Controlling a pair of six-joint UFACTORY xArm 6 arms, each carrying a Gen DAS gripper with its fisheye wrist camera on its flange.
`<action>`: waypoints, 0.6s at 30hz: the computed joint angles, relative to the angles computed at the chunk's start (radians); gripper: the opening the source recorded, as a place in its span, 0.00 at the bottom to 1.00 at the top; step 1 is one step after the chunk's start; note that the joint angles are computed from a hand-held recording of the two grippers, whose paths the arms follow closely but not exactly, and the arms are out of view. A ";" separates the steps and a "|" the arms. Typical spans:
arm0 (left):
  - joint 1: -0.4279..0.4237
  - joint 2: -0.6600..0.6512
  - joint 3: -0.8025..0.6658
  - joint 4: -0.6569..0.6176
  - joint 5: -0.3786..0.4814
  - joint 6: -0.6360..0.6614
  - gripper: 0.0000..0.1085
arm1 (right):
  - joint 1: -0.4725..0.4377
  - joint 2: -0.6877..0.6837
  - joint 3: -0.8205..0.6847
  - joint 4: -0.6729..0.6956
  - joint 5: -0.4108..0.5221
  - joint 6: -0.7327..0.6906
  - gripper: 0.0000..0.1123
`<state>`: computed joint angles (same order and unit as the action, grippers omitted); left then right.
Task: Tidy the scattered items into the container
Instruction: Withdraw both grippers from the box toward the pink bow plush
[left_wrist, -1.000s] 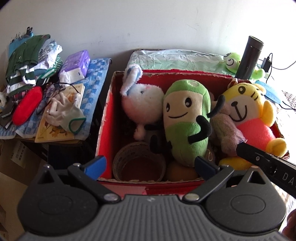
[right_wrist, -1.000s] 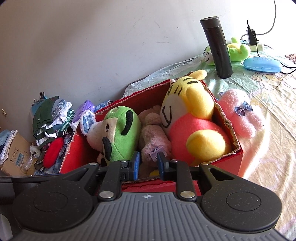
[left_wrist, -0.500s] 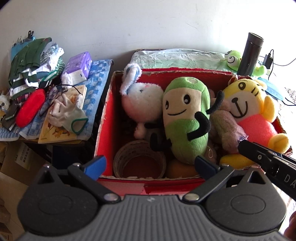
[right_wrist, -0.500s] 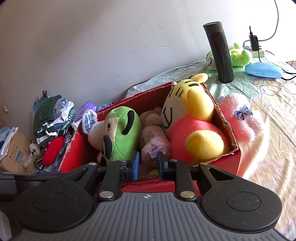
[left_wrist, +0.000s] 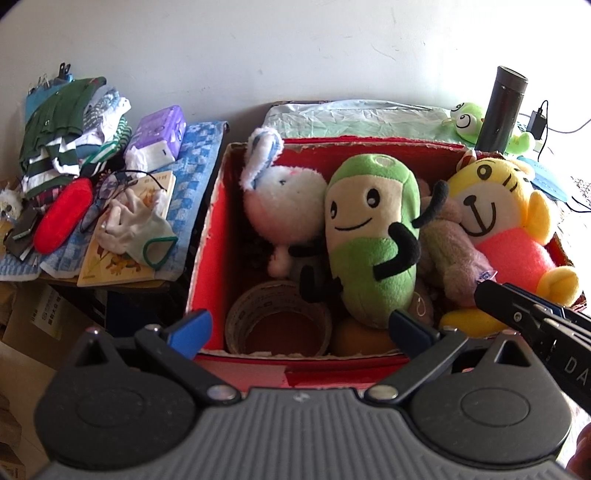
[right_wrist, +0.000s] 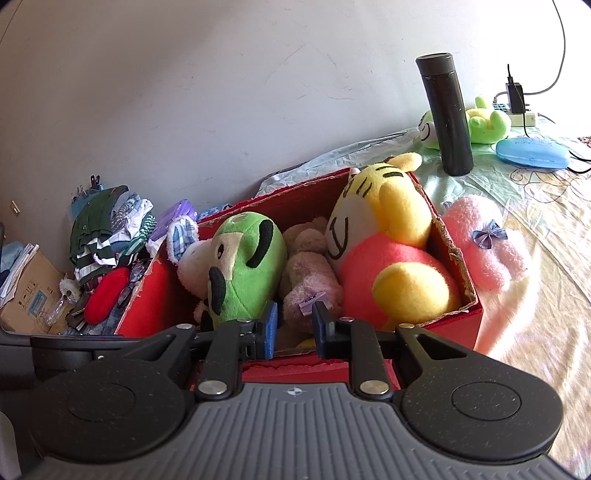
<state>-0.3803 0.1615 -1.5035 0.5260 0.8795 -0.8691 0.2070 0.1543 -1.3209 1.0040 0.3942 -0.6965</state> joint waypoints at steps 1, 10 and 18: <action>-0.003 0.000 -0.002 0.006 0.004 -0.009 0.93 | -0.005 0.003 -0.006 0.003 0.015 -0.002 0.19; -0.048 0.050 -0.111 0.053 0.130 -0.140 0.93 | -0.074 0.001 -0.044 0.081 0.180 -0.159 0.22; -0.104 0.087 -0.218 0.086 0.215 -0.248 0.93 | -0.184 -0.007 -0.072 0.217 0.336 -0.351 0.22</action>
